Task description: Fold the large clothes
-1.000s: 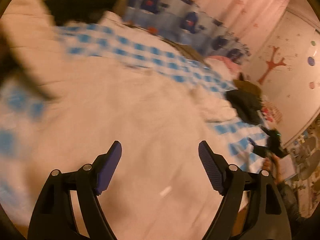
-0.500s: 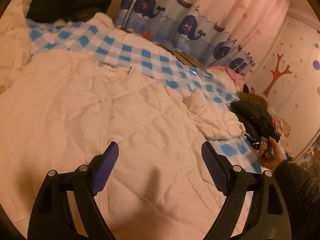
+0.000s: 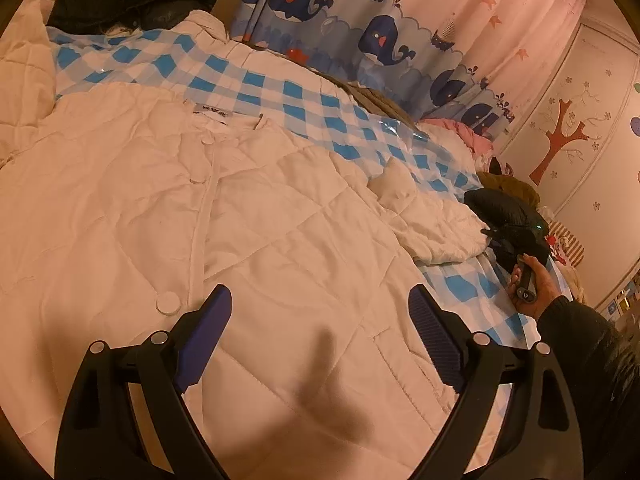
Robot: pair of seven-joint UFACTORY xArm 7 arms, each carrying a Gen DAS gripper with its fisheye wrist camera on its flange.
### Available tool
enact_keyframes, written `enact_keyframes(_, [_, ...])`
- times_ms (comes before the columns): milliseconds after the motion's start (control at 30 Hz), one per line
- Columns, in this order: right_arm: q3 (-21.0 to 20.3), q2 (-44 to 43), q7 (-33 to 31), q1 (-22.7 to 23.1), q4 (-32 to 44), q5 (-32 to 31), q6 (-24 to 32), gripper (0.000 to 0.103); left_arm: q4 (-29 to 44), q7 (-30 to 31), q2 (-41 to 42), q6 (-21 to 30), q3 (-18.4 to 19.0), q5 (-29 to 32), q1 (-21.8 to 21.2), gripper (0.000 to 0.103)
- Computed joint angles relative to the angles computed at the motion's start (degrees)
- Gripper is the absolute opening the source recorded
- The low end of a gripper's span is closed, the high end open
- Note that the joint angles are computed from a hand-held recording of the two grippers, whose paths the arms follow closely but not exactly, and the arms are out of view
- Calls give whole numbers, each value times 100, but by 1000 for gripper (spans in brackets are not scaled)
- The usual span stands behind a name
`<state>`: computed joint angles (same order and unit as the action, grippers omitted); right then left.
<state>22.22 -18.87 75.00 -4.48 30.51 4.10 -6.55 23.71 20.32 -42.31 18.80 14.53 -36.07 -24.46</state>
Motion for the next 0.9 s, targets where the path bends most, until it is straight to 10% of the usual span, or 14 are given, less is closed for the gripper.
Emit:
enact_keyframes(267, [1417, -1383, 234, -1432, -35, 291, -555, 13, 324, 136, 63, 370, -29, 168, 231, 86])
enact_keyframes(500, [1731, -1574, 602, -1661, 196, 319, -199, 13, 287, 279, -123, 745, 131, 291, 616, 86])
enact_keyframes(900, [3241, -1034, 882, -3279, 2891, -1253, 770, 13, 544, 394, -37, 931, 596, 26, 1404, 87])
